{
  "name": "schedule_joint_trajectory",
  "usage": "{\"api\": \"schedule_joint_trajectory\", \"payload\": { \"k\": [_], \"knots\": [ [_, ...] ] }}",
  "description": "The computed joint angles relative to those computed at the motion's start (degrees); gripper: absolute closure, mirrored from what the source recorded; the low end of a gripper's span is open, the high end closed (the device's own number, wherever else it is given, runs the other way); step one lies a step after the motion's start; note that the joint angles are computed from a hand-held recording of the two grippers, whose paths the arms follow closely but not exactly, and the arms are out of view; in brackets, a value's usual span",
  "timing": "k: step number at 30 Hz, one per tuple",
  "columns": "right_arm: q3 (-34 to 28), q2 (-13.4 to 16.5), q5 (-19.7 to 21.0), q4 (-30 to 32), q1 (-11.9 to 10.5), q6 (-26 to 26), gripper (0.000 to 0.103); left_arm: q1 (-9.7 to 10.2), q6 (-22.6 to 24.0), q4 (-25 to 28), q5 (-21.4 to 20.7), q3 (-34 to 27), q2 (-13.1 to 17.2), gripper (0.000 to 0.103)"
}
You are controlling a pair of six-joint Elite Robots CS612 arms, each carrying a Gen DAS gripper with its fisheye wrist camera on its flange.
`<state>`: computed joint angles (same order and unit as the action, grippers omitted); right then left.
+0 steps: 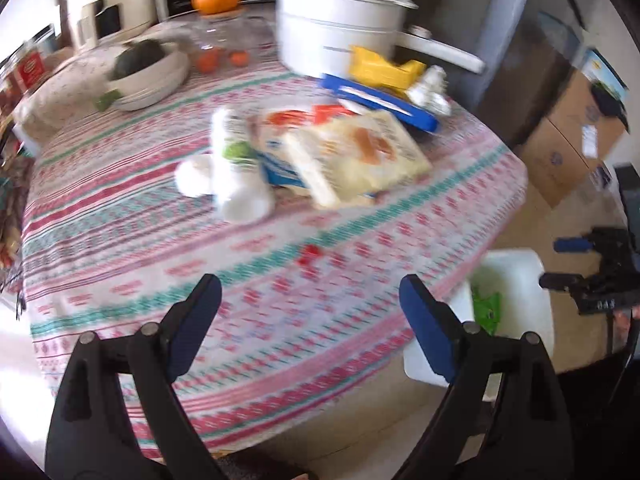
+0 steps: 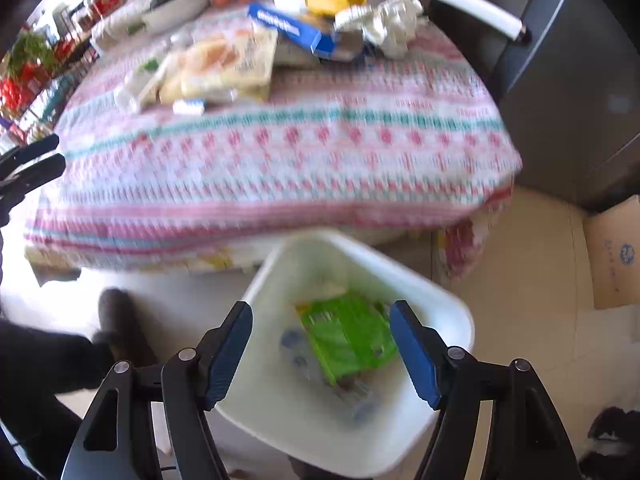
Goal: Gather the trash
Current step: 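Reach the left tool to the white lime-print bottle and grasp it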
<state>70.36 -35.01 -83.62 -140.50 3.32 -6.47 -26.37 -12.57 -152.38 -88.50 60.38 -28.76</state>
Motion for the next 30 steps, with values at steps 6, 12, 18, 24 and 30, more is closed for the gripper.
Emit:
{"api": "schedule_joint_trajectory", "payload": {
  "k": [6,12,18,24,30],
  "knots": [
    [-5.95,2.68,1.98,0.75,0.78,3.99,0.03,2.73,-9.36,4.64,-1.04,-7.89,3.68,0.013],
    [-11.19,5.39,-1.69,1.04,2.37,5.12,0.03,3.72,-14.77,7.11,-2.65,-18.24,9.68,0.034],
    [-16.36,8.38,-3.73,2.63,3.11,7.18,0.03,3.62,-13.94,14.13,-2.22,-30.39,16.29,0.048],
    [-19.36,10.22,-5.8,3.54,3.84,5.48,0.03,3.59,-14.81,23.88,-3.07,-40.67,21.54,0.054],
    [-21.31,11.52,-5.4,5.61,3.85,5.35,0.03,3.84,-15.2,28.01,-4.94,-46.81,24.75,0.051]
  ]
}}
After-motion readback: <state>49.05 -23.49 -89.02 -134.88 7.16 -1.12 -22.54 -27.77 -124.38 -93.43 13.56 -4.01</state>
